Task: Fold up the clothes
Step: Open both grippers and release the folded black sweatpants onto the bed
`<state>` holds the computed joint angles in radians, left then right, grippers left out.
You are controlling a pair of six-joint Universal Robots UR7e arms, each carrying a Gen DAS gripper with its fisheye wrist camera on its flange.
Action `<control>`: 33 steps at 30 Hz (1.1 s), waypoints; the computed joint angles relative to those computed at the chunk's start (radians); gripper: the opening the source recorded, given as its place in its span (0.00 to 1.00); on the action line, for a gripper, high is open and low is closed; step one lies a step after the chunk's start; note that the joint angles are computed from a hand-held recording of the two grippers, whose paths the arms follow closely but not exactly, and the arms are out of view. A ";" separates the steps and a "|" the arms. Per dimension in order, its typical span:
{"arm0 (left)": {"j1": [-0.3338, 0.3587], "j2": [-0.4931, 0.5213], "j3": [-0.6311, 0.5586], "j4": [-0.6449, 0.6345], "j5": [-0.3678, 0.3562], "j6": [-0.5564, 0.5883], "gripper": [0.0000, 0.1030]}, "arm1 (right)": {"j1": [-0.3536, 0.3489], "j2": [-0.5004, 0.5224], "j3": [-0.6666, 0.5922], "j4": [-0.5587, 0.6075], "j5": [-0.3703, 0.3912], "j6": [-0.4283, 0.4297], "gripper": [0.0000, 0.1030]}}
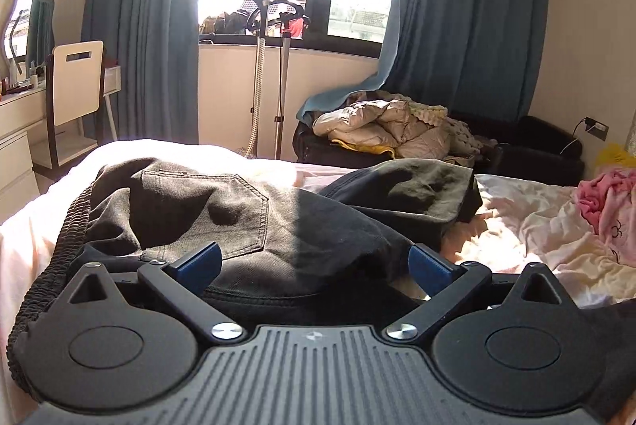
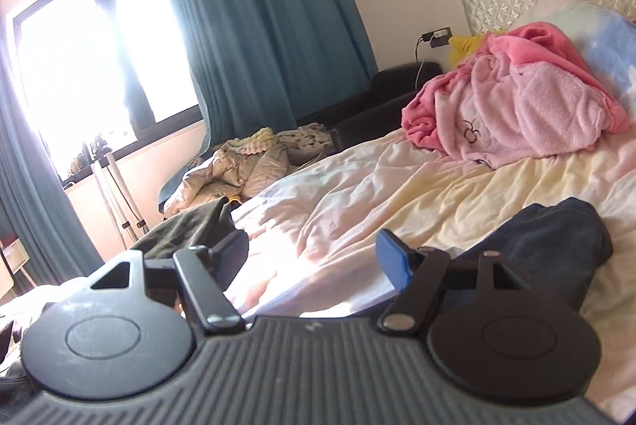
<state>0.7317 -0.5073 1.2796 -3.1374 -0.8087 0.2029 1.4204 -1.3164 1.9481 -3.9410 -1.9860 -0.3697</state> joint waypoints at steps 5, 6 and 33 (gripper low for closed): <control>0.011 0.118 -0.098 0.001 0.030 0.079 0.98 | 0.015 0.049 -0.015 0.050 0.035 -0.032 0.69; 0.017 0.126 -0.092 -0.014 0.016 0.083 0.98 | 0.018 0.058 -0.019 0.059 0.042 -0.036 0.69; 0.051 0.163 -0.096 -0.013 -0.011 0.101 0.98 | 0.027 0.179 -0.067 0.027 -0.031 -0.134 0.70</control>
<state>0.7823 -0.3448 1.1836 -3.1503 -0.8192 0.3039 1.4473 -1.1377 1.8809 -3.9142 -2.0168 -0.5040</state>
